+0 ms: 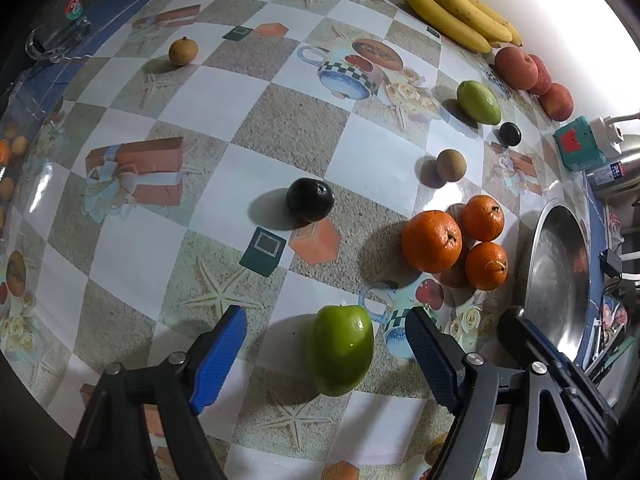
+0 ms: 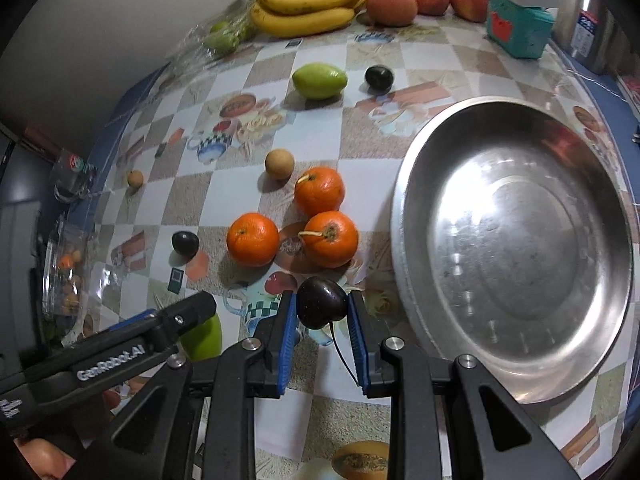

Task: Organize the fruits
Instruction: 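Close the left tool on the green apple while the right tool holds the dark plum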

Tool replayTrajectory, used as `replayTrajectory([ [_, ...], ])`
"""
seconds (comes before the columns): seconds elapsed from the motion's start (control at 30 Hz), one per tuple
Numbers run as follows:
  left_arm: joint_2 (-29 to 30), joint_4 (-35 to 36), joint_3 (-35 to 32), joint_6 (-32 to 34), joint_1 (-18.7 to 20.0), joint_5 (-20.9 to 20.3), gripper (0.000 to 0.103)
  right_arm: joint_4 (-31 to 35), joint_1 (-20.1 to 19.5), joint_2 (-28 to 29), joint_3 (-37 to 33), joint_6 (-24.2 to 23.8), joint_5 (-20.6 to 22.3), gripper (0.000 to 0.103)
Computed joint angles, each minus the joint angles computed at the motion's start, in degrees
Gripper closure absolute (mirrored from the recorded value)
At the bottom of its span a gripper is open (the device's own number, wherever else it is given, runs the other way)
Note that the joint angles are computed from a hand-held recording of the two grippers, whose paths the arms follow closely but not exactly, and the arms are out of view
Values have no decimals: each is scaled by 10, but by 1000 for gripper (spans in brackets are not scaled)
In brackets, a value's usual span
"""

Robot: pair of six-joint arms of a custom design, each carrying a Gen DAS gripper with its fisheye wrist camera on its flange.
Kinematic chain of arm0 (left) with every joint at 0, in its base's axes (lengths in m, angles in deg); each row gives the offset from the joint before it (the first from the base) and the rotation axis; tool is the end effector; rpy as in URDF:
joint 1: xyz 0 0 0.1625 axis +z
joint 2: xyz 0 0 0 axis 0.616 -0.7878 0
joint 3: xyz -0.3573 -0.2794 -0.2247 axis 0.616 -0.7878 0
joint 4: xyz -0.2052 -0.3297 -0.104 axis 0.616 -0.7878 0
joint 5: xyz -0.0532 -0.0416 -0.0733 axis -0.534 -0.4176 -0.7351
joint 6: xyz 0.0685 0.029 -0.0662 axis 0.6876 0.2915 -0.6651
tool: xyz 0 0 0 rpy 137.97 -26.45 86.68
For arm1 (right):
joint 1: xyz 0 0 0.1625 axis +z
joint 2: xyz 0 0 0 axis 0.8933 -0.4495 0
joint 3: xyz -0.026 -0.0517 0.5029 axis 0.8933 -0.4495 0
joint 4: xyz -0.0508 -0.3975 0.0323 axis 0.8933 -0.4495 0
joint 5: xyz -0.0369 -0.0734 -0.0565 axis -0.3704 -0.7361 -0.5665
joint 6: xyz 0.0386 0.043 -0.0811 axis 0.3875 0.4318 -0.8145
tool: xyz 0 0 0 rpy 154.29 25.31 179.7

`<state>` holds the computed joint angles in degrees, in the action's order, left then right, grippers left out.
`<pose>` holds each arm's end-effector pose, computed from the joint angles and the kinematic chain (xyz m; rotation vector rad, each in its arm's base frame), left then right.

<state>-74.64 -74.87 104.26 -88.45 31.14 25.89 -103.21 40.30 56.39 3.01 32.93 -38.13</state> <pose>-0.0680 -0.7223 0.1867 -0.4449 2.5019 -0.4030 0.2662 -0.7417 0.0143 0.3031 -2.6167 0.2826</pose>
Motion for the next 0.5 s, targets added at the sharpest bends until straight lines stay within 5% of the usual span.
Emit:
replayTrajectory([
  [0.23,8,25,-11,4,-1,-7,43,4,0,2,-4,1,-1,77],
  [0.5,14,46,-17,-11,-2,-13,55,0,-1,0,-1,1,-1,77],
])
